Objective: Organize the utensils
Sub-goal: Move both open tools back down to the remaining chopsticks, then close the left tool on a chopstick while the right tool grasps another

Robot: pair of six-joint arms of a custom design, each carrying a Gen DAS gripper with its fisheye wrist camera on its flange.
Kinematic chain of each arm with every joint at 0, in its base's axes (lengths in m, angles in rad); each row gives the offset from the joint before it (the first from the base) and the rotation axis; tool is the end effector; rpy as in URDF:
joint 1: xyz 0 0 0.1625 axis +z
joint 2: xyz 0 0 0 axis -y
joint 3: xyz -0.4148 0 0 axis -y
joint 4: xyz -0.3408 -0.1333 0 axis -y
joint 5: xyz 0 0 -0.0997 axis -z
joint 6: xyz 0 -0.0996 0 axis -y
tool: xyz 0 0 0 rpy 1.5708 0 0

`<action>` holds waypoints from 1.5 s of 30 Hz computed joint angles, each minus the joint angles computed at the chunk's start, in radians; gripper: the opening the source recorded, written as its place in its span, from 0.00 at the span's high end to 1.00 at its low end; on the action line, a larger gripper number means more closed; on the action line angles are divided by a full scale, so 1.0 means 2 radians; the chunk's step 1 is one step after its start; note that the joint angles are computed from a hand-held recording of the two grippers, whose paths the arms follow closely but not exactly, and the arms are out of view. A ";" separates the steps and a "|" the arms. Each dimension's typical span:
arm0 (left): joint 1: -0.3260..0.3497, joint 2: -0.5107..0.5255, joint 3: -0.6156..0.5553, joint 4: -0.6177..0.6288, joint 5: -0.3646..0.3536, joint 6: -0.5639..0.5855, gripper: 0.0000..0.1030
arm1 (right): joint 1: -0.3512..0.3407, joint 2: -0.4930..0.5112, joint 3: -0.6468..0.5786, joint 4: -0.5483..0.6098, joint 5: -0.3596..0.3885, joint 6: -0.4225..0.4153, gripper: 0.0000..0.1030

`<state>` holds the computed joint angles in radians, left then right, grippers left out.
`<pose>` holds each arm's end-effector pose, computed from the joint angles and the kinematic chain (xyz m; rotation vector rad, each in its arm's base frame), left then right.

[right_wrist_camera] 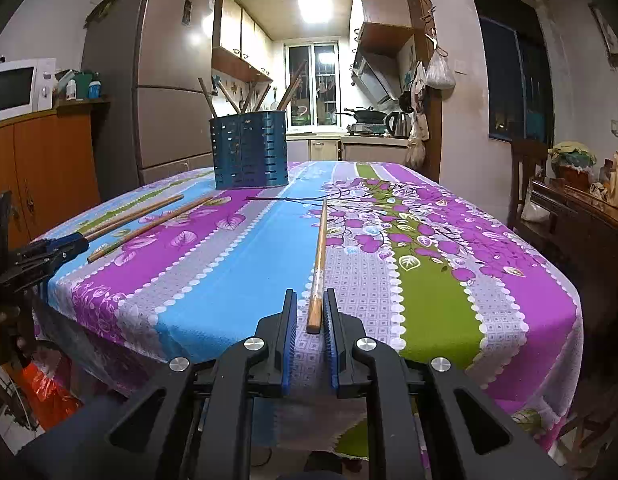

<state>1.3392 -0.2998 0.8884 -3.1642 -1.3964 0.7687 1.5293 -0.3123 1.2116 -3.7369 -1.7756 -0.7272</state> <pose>-0.0407 -0.8288 0.1273 1.0670 2.1969 -1.2357 0.0827 -0.7337 0.0891 0.5650 -2.0614 1.3688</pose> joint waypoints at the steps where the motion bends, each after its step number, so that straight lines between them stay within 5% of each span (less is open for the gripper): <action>1: 0.001 0.001 0.002 -0.008 -0.002 0.002 0.68 | -0.001 0.001 0.000 -0.002 0.003 -0.002 0.85; 8: -0.001 0.003 0.008 -0.032 0.002 -0.007 0.70 | -0.005 0.005 0.002 -0.022 0.017 -0.007 0.85; 15: -0.002 0.003 0.013 -0.049 0.012 -0.014 0.88 | -0.005 0.006 0.000 -0.025 0.018 -0.001 0.85; 36: -0.009 -0.003 0.019 -0.059 0.025 -0.015 0.95 | -0.002 0.003 0.006 -0.028 0.016 0.000 0.92; 45: -0.031 -0.024 0.036 -0.094 0.000 0.008 0.95 | 0.018 -0.031 0.035 -0.045 0.029 -0.020 0.92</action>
<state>1.2777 -0.3476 0.9605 -3.3513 -1.3965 0.7843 1.5649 -0.3738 1.2824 -3.8264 -1.7179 -0.7668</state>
